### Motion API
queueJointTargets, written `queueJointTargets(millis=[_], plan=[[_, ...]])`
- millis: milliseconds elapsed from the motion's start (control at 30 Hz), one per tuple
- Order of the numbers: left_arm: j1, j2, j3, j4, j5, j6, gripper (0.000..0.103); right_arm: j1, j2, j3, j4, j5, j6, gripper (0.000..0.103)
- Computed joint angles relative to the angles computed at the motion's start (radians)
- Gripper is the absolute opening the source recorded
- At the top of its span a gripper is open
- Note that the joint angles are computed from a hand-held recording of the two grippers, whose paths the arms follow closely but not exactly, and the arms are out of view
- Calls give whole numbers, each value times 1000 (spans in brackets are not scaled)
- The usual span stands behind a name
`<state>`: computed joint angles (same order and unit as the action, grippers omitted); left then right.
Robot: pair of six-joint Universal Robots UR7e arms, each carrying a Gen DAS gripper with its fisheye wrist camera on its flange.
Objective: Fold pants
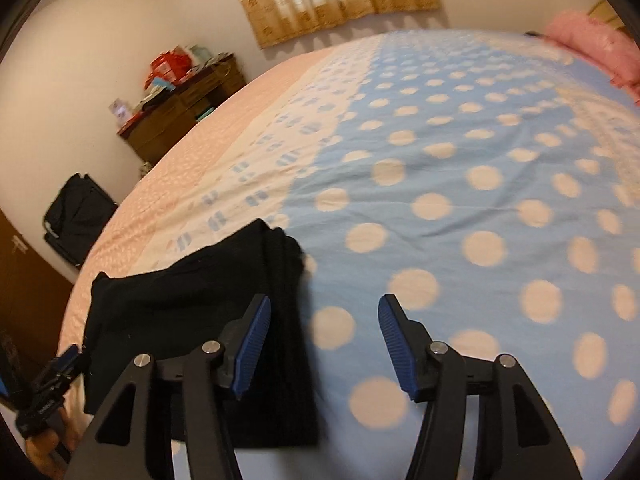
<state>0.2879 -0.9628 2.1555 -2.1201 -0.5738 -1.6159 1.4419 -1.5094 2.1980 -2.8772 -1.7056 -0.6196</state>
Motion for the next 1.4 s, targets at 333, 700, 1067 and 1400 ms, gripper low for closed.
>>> queueJointTargets(millis=[333, 700, 1067, 1400], plan=[[-123, -28, -63, 232, 94, -164, 98, 22, -393, 251, -27, 88, -104, 60], [-200, -36, -110, 358, 197, -209, 103, 126, -592, 335, -34, 117, -121, 63], [-199, -28, -113, 354, 204, -216, 103, 158, -623, 351, -49, 111, -127, 63], [-201, -24, -115, 359, 197, -223, 103, 158, -623, 350, -38, 105, -119, 63]])
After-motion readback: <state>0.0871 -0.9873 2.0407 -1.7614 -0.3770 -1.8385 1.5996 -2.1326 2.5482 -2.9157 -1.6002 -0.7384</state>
